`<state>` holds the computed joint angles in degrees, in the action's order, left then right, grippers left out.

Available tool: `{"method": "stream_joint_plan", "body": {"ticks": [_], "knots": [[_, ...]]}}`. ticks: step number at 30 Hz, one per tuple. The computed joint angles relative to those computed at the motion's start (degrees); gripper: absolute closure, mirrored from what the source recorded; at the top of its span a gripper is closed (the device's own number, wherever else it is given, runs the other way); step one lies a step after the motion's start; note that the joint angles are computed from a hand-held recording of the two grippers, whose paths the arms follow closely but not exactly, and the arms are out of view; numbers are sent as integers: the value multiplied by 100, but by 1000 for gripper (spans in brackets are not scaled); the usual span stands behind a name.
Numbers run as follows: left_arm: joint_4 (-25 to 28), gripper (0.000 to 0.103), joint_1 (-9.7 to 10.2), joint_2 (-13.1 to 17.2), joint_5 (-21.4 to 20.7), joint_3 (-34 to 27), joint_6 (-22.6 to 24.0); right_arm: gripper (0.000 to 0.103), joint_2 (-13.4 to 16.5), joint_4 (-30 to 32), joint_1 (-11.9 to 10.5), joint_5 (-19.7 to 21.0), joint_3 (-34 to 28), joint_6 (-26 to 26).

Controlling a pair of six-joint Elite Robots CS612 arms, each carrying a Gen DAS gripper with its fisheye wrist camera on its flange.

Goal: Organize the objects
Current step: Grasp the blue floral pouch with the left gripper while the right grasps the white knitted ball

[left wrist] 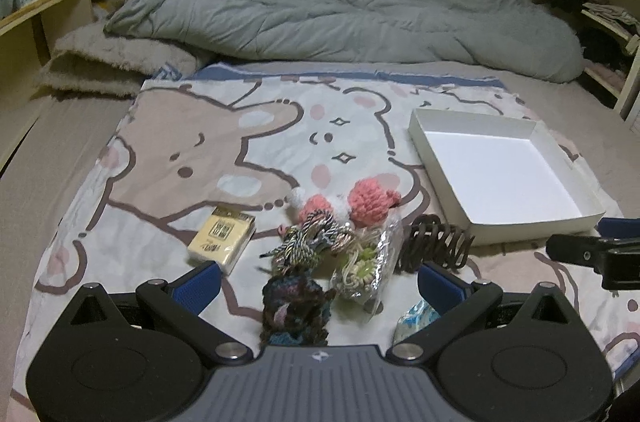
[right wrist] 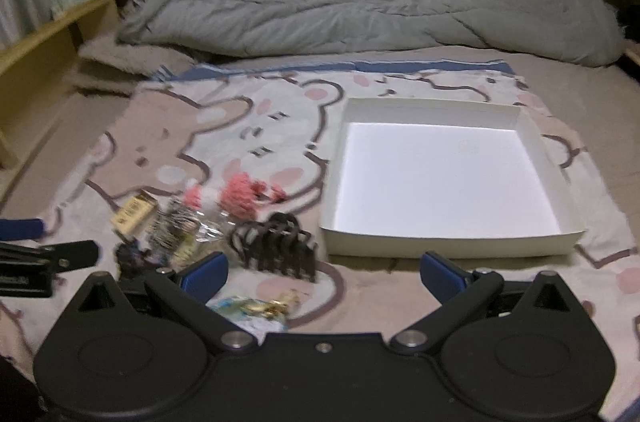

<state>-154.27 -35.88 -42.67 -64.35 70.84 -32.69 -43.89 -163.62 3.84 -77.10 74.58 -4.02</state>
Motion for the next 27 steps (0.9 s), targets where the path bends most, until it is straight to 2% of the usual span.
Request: {"method": "stream_joint_plan", "body": {"ticks": [5,11,13,20,27], "knots": [[-133,0,-37,98,19,-13,246,2,8,292,-59,547,-25,-158],[90,0,5,180,-611,-106,420,16,86,1443,-55,959,-249,-675],[259,0,1,219,-593,-152,342,22,117,1757,-44,1055,-315,-797],[550,0,59,283,-918,-218,162,31,242,2144,22,811,-530,-1175],[610,0,61,362,-1078,-248,346,42,338,2282,105,421,-637,-1548]]}}
